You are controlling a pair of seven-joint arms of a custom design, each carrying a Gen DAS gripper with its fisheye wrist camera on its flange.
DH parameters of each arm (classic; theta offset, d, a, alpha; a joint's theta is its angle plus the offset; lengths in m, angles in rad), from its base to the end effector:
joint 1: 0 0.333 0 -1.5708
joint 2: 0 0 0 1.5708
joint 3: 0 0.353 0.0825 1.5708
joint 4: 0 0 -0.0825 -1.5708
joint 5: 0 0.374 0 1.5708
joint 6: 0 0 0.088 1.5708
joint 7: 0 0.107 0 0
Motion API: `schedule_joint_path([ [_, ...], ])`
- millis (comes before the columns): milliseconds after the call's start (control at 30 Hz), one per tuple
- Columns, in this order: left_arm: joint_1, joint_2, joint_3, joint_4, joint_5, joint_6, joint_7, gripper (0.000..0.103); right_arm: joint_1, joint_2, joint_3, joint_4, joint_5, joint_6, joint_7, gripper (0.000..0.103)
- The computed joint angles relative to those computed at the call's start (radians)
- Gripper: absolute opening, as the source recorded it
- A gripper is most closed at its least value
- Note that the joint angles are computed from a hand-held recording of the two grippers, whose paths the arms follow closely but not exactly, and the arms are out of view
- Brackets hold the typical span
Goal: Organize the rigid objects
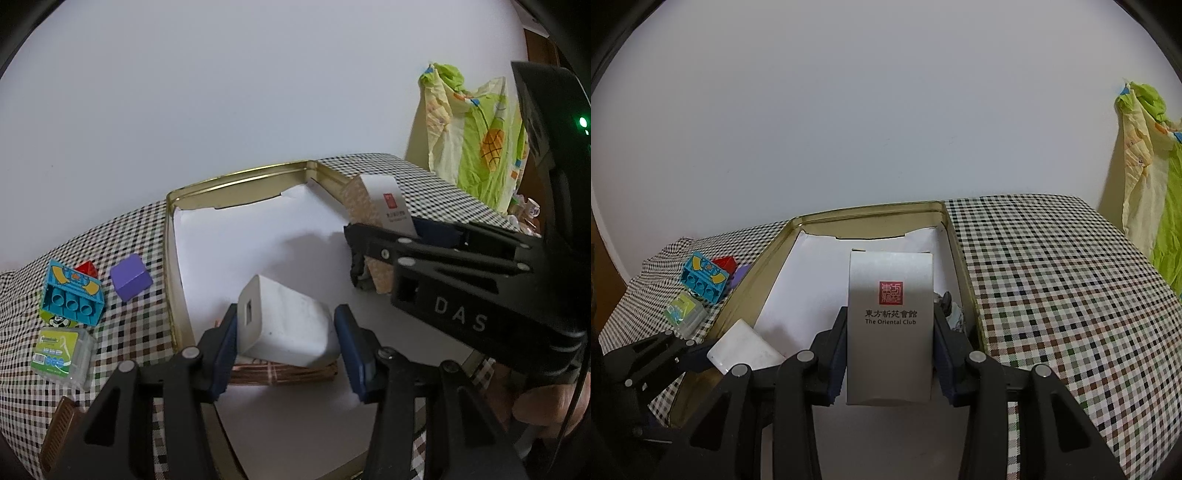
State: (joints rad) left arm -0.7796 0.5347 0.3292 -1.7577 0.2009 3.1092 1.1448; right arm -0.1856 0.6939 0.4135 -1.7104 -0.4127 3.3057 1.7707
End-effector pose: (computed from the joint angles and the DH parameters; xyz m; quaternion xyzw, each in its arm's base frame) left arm 0.6209 -0.3686 0.4125 -0.5254 0.7430 -0.3383 0.2396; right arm 0.7214 0.1357 0.3683 -0.6970 0.5420 -0.2275 0.4107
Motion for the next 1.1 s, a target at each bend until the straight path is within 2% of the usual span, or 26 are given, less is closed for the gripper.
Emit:
schedule_joint_path([
  [67, 0.003, 0.000, -0.003, 0.002, 0.001, -0.002, 0.001, 0.051, 0.007, -0.002, -0.007, -0.001, 0.005, 0.003, 0.004, 0.045],
  [133, 0.005, 0.000, -0.005, 0.001, 0.003, 0.003, 0.002, 0.053, 0.015, -0.007, -0.018, -0.010, 0.012, 0.021, 0.016, 0.056],
  [167, 0.000, -0.001, 0.002, -0.004, 0.005, 0.012, 0.001, 0.056, 0.008, -0.007, -0.014, -0.015, 0.007, 0.037, 0.022, 0.066],
  [200, -0.012, 0.000, 0.018, -0.009, 0.006, 0.025, -0.004, 0.067, 0.008, -0.010, -0.019, -0.024, 0.001, 0.064, 0.031, 0.073],
  [233, -0.044, 0.002, 0.057, -0.018, 0.006, 0.045, -0.017, 0.080, 0.013, -0.017, -0.032, -0.036, -0.007, 0.092, 0.045, 0.076],
  [300, -0.105, 0.007, 0.130, -0.034, -0.009, 0.081, -0.026, 0.095, 0.070, -0.037, -0.112, -0.056, 0.010, 0.160, 0.071, 0.078],
  [333, -0.147, 0.013, 0.180, -0.045, -0.019, 0.110, -0.033, 0.099, 0.090, -0.043, -0.140, -0.062, 0.017, 0.177, 0.084, 0.078],
  [400, -0.192, 0.021, 0.234, -0.057, -0.048, 0.139, -0.028, 0.099, 0.119, -0.047, -0.183, -0.065, 0.034, 0.206, 0.116, 0.078],
  [500, -0.220, 0.026, 0.267, -0.063, -0.094, 0.157, -0.008, 0.102, 0.097, -0.037, -0.175, -0.053, 0.010, 0.207, 0.184, 0.078],
  [600, -0.289, 0.051, 0.353, -0.066, -0.155, 0.160, -0.004, 0.102, 0.055, -0.021, -0.141, -0.038, -0.037, 0.203, 0.252, 0.078],
  [700, -0.298, 0.053, 0.365, -0.070, -0.204, 0.157, 0.016, 0.102, 0.060, -0.015, -0.159, -0.028, -0.051, 0.214, 0.302, 0.078],
  [733, -0.293, 0.050, 0.360, -0.071, -0.218, 0.155, 0.025, 0.102, 0.074, -0.016, -0.179, -0.028, -0.046, 0.221, 0.314, 0.078],
  [867, -0.358, 0.075, 0.438, -0.077, -0.288, 0.153, 0.044, 0.102, 0.132, -0.023, -0.259, -0.033, -0.030, 0.249, 0.355, 0.078],
  [1000, -0.406, 0.105, 0.497, -0.084, -0.355, 0.167, 0.070, 0.102, 0.251, -0.030, -0.401, -0.052, 0.062, 0.319, 0.346, 0.078],
  [1100, -0.459, 0.139, 0.565, -0.097, -0.410, 0.180, 0.089, 0.102, 0.343, -0.030, -0.493, -0.072, 0.168, 0.383, 0.292, 0.078],
])
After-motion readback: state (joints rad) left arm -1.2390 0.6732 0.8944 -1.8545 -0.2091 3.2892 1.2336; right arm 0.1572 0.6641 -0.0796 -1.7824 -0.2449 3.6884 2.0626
